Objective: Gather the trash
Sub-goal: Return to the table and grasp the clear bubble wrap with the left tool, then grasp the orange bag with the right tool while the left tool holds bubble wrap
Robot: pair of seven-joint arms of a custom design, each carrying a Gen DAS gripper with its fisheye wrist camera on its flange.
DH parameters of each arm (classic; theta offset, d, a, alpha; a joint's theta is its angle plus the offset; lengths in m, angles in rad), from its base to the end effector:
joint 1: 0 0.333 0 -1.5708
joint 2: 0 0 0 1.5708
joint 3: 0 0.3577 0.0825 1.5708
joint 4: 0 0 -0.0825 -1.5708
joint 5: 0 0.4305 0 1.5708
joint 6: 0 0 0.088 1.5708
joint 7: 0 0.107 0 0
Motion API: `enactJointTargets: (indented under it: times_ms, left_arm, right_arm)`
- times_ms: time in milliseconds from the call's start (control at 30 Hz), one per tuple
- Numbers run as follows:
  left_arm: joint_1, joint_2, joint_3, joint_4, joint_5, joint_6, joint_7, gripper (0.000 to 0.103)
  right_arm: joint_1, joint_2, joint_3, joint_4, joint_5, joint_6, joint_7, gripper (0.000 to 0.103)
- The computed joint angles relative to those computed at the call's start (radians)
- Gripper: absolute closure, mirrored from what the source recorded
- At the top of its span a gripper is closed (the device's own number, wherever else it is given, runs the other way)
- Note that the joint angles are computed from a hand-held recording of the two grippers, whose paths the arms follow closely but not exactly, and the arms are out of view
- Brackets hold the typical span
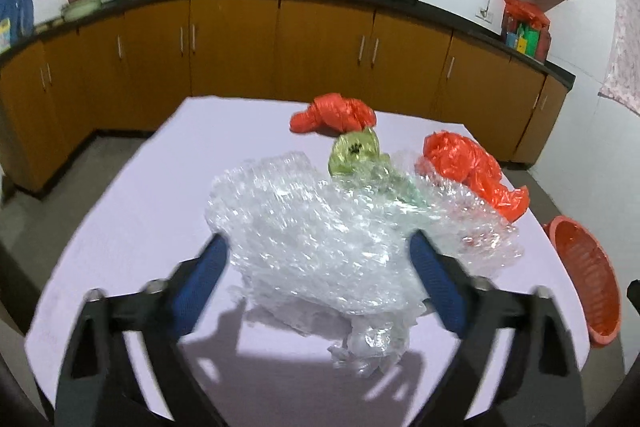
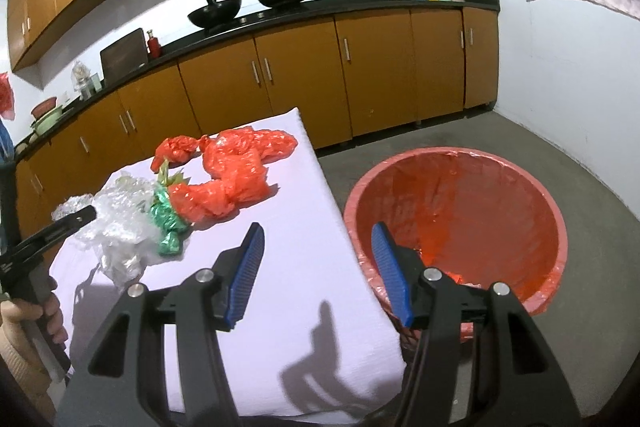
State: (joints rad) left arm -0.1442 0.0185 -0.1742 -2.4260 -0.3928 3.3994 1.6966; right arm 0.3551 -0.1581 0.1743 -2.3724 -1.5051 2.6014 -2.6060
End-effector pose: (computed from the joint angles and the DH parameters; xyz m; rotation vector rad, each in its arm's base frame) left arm 0.5457 -0.1343 0.4165 -1.7041 1.7248 -1.0214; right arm 0.4462 0.2863 0.4239 -1.3129 1.8442 -0.8680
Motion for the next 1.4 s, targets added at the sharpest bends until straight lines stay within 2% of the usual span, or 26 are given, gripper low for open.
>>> enactJointTargets:
  times_ms: [33, 167, 233, 300, 367, 467, 600, 800, 1067, 1400]
  left_arm:
    - [0.015, 0.002, -0.002, -0.004, 0.062, -0.001, -0.054, 0.031]
    - [0.032, -0.004, 0.0, -0.027, 0.166, 0.028, -0.13, 0.06]
    - [0.047, -0.01, 0.007, -0.039, 0.265, 0.049, -0.207, 0.069]
    - [0.05, -0.014, 0.012, -0.046, 0.302, 0.076, -0.234, 0.073]
    - [0.063, -0.024, 0.027, -0.054, 0.409, 0.103, -0.326, 0.077]
    - [0.071, -0.04, 0.043, -0.061, 0.468, 0.139, -0.385, 0.077]
    - [0.072, -0.061, 0.047, -0.072, 0.419, 0.179, -0.356, 0.077]
    - [0.074, -0.067, 0.023, -0.078, 0.177, 0.232, -0.151, 0.077]
    - [0.089, -0.043, 0.036, -0.062, -0.008, 0.243, -0.03, 0.077]
    - [0.107, -0.013, 0.05, -0.025, -0.088, 0.244, -0.007, 0.077]
  right_arm:
    - [0.002, 0.001, 0.002, 0.002, 0.007, -0.004, -0.011, 0.048]
    - [0.01, 0.014, 0.006, 0.021, 0.027, -0.014, -0.038, 0.048]
    - [0.012, 0.019, 0.005, 0.026, 0.029, -0.011, -0.044, 0.048]
    - [0.015, 0.027, 0.005, 0.033, 0.03, -0.008, -0.051, 0.048]
    - [0.02, 0.04, 0.006, 0.047, 0.031, -0.005, -0.063, 0.048]
    - [0.028, 0.06, 0.005, 0.066, 0.028, 0.001, -0.078, 0.048]
    - [0.041, 0.089, 0.002, 0.097, 0.027, 0.008, -0.096, 0.048]
    - [0.062, 0.16, -0.01, 0.172, 0.023, 0.018, -0.125, 0.048]
    - [0.088, 0.314, -0.06, 0.344, 0.088, 0.042, -0.162, 0.048]
    - [0.147, 0.534, -0.151, 0.621, 0.298, -0.008, -0.293, 0.048]
